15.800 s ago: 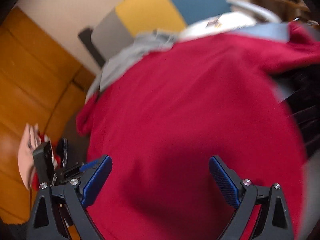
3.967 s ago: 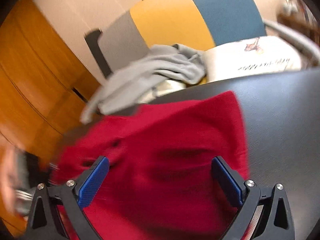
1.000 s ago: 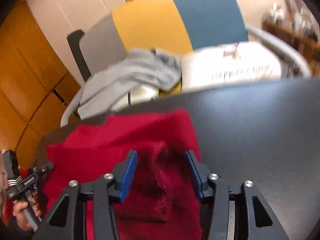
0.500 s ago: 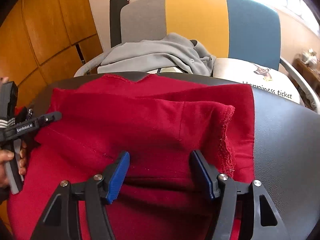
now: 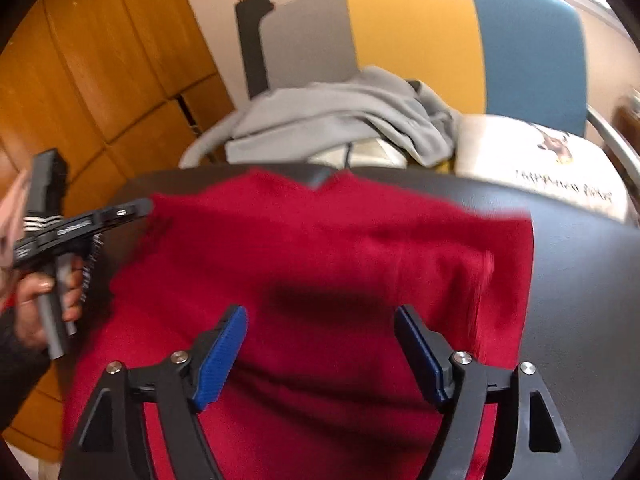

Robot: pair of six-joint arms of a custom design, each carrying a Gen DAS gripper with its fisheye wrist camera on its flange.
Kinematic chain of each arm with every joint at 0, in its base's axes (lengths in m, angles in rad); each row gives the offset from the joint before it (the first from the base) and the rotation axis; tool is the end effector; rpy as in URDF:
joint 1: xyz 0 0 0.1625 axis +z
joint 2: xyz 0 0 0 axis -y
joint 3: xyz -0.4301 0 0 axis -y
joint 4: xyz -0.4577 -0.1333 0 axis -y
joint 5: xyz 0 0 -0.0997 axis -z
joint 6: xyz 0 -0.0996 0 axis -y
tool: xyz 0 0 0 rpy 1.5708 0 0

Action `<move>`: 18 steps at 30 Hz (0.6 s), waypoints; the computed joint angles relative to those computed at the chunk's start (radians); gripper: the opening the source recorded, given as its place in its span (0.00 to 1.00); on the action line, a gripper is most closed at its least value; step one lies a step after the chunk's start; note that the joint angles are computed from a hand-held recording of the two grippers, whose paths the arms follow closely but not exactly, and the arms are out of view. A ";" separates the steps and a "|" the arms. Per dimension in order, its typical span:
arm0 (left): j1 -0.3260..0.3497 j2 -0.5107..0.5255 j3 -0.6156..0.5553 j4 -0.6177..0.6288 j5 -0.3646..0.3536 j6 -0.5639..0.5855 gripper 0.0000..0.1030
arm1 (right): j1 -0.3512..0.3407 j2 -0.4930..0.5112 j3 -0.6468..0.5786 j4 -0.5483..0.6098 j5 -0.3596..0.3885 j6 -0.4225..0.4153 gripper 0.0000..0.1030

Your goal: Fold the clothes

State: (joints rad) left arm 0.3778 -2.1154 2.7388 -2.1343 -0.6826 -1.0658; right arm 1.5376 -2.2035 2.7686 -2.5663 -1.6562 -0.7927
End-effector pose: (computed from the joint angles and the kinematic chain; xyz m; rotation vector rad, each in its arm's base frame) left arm -0.1496 -0.2859 0.1945 0.1954 2.5051 -1.0487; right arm 0.1160 -0.2682 0.2157 1.0303 -2.6530 0.5210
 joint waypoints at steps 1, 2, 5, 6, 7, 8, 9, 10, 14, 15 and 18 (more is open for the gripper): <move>0.038 0.054 -0.017 -0.079 -0.011 0.053 0.35 | 0.012 0.024 -0.027 0.020 0.016 0.015 0.78; 0.075 0.118 -0.036 -0.148 -0.014 0.094 0.36 | 0.024 0.073 -0.060 0.028 0.031 0.036 0.78; 0.194 0.320 -0.112 -0.313 -0.033 0.218 0.37 | 0.088 0.263 -0.147 -0.051 -0.005 0.087 0.79; 0.233 0.381 -0.139 -0.355 -0.058 0.276 0.37 | 0.108 0.327 -0.176 -0.082 -0.026 0.099 0.79; 0.265 0.434 -0.167 -0.375 -0.078 0.323 0.37 | 0.122 0.390 -0.200 -0.114 -0.053 0.107 0.79; 0.290 0.480 -0.192 -0.383 -0.098 0.370 0.38 | 0.132 0.458 -0.227 -0.137 -0.085 0.115 0.79; 0.312 0.522 -0.214 -0.394 -0.119 0.425 0.40 | 0.142 0.523 -0.255 -0.154 -0.116 0.123 0.79; 0.329 0.558 -0.236 -0.384 -0.136 0.463 0.44 | 0.148 0.578 -0.283 -0.162 -0.142 0.130 0.79; 0.328 0.617 -0.252 -0.392 -0.104 0.521 0.41 | 0.150 0.728 -0.350 -0.175 -0.224 0.134 0.72; 0.318 0.608 -0.243 -0.396 -0.092 0.510 0.19 | 0.158 0.740 -0.345 -0.209 -0.242 0.123 0.55; 0.269 0.554 -0.181 -0.472 -0.067 0.493 0.01 | 0.157 0.694 -0.312 -0.239 -0.201 0.098 0.10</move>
